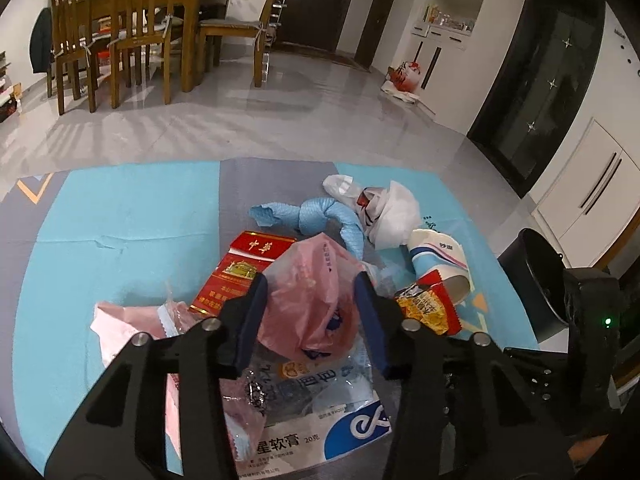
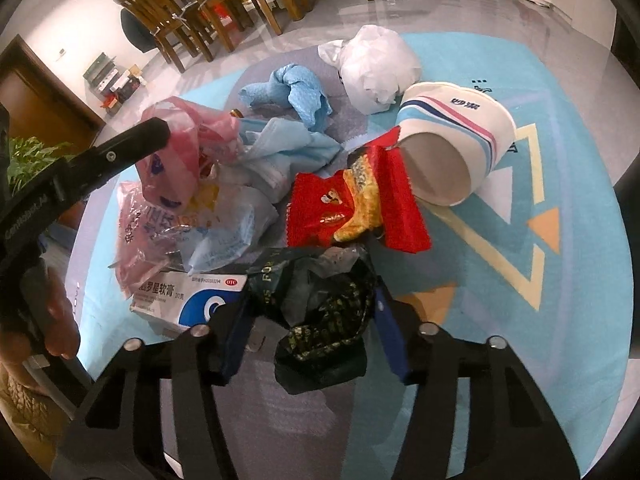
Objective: Collect trash
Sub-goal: 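Carry the pink bag and black bag to the bucket and release both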
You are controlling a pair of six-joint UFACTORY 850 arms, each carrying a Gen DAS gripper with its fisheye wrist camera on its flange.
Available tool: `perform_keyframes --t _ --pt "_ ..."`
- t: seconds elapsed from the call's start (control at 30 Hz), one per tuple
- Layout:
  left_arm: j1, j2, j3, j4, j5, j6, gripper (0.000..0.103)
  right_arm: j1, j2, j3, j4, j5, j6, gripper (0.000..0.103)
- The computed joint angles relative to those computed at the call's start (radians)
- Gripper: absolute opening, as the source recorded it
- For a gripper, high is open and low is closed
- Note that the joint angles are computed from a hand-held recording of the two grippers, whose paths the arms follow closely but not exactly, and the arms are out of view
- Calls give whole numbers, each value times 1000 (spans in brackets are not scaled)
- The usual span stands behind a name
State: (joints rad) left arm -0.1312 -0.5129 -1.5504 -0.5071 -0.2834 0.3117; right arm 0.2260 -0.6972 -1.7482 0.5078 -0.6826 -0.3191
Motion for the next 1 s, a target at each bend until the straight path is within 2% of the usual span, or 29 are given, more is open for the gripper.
perform_keyframes --t 0.13,0.33,0.4,0.53,0.6,0.77,0.83,0.93,1.0 --pt "2 52 55 -129 34 106 43 -18 37 45 86 3 -76 49" --pt "16 153 157 -503 61 448 43 -61 112 125 248 -8 -223 49" --pt "20 181 187 -559 59 484 44 -82 144 161 316 12 -283 49" --pt "10 231 250 -479 76 375 44 -123 172 187 401 36 -321 49" --pt "3 250 273 -444 64 321 44 -152 183 199 450 48 -330 49" --pt "-24 251 265 -468 -4 315 45 -210 210 232 542 94 -340 50" --pt "-39 234 240 -440 -25 293 45 -230 226 250 523 139 -293 50" --pt "-70 197 184 -414 -63 277 45 -246 249 269 368 230 -118 50" --pt "-99 175 156 -410 -74 282 45 -277 266 297 415 244 -140 50"
